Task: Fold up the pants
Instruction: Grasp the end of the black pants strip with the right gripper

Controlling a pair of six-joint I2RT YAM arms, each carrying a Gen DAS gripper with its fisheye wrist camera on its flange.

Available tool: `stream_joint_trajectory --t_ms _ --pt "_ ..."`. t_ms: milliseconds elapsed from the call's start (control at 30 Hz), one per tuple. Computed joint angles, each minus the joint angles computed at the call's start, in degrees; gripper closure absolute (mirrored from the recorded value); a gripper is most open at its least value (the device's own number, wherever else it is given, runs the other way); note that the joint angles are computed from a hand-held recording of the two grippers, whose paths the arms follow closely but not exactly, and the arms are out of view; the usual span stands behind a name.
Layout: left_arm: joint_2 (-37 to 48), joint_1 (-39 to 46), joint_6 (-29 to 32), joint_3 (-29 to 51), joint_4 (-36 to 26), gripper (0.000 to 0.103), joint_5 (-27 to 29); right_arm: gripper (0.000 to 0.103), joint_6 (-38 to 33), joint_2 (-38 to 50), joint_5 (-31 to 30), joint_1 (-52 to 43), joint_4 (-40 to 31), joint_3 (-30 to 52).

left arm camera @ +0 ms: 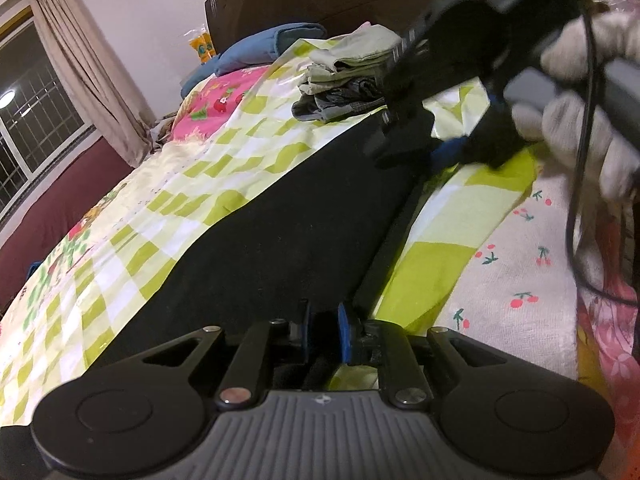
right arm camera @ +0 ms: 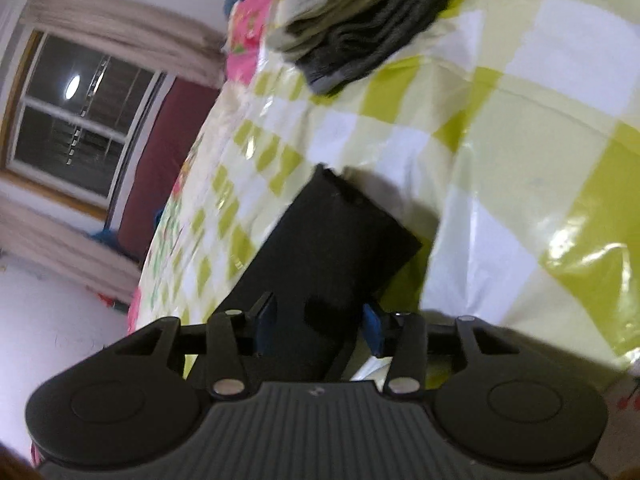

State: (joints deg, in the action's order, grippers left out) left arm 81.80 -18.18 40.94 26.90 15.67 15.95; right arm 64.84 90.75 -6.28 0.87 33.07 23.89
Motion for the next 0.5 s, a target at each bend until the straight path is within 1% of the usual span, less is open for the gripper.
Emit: stream_joint_trajectory --t_ms 33,167,200,267,333,400,433,500 --pt "0.0 0.0 0.3 0.1 -0.1 0.071 0.0 0.070 -0.5 0.6 0.7 0.2 -2.0 0.9" --pt "0.3 0.2 0.6 0.2 -0.3 0.070 0.3 0.071 -2.4 -2.7 1.0 -0.1 -2.0 -1.3" --pt "0.5 0.2 0.4 0.4 -0.2 0.070 0.3 0.071 -3.0 -2.6 1.2 -0.3 -2.9 -1.0" --pt "1.0 0.1 0.1 0.6 0.0 0.069 0.2 0.071 -2.8 -0.4 1.6 -0.2 -2.3 -0.1" --pt "1.3 0.0 0.2 0.7 0.0 0.069 -0.1 0.064 -2.4 2.7 2.3 0.7 1.0 1.0" --pt "1.2 -0.4 0.7 1.0 -0.5 0.069 -0.7 0.063 -1.3 3.1 1.7 1.2 3.6 1.0" --pt "1.1 -0.4 1.0 1.0 -0.8 0.069 -0.8 0.064 -0.1 2.9 -0.2 0.9 7.0 -0.2" --pt "1.0 -0.8 1.5 1.2 -1.2 0.069 -1.3 0.064 2.6 3.0 -3.1 0.3 16.4 -3.6"
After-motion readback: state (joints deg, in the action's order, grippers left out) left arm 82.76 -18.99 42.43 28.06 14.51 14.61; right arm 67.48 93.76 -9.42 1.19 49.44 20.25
